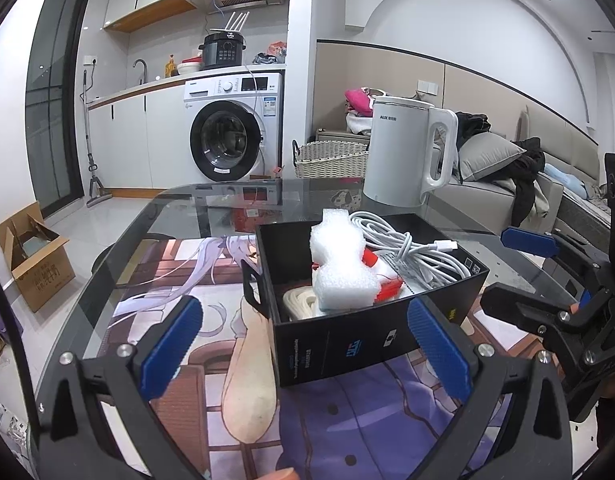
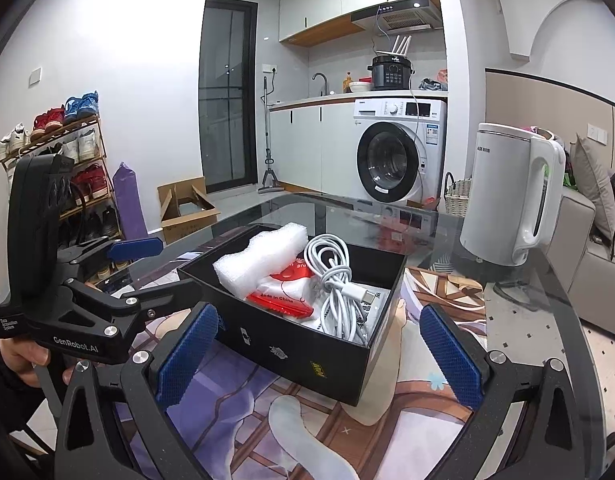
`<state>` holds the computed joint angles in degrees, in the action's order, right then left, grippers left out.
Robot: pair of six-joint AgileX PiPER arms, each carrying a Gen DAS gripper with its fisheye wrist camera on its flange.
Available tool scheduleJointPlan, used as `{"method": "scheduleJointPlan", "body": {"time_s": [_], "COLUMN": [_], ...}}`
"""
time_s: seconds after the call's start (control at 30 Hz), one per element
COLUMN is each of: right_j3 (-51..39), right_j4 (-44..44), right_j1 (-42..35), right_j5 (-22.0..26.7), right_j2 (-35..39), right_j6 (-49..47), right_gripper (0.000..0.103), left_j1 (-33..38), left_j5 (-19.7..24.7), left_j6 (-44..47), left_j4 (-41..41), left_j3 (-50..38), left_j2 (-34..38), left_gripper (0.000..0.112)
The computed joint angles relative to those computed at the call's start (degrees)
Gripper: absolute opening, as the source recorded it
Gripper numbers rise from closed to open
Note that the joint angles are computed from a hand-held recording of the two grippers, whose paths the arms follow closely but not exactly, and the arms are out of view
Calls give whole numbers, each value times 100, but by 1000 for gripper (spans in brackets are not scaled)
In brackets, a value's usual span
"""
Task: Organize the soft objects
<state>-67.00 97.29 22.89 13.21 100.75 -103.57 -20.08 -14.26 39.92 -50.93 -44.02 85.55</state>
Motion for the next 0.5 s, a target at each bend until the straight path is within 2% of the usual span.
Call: {"method": "scheduleJointPlan", "body": {"time_s": [0.5], "right_j3": [40], "right_j4": [128], "right_j1": [24], "right_j5": [-31], "right_j2": [-29], "right_j6": [-96], "right_gripper": [103], "left_j1": [82], "left_j5": [99], "left_j6": [-463], "left_j4": [508], "left_j3": [36], "left_j2": [-44], "left_gripper": [103]}}
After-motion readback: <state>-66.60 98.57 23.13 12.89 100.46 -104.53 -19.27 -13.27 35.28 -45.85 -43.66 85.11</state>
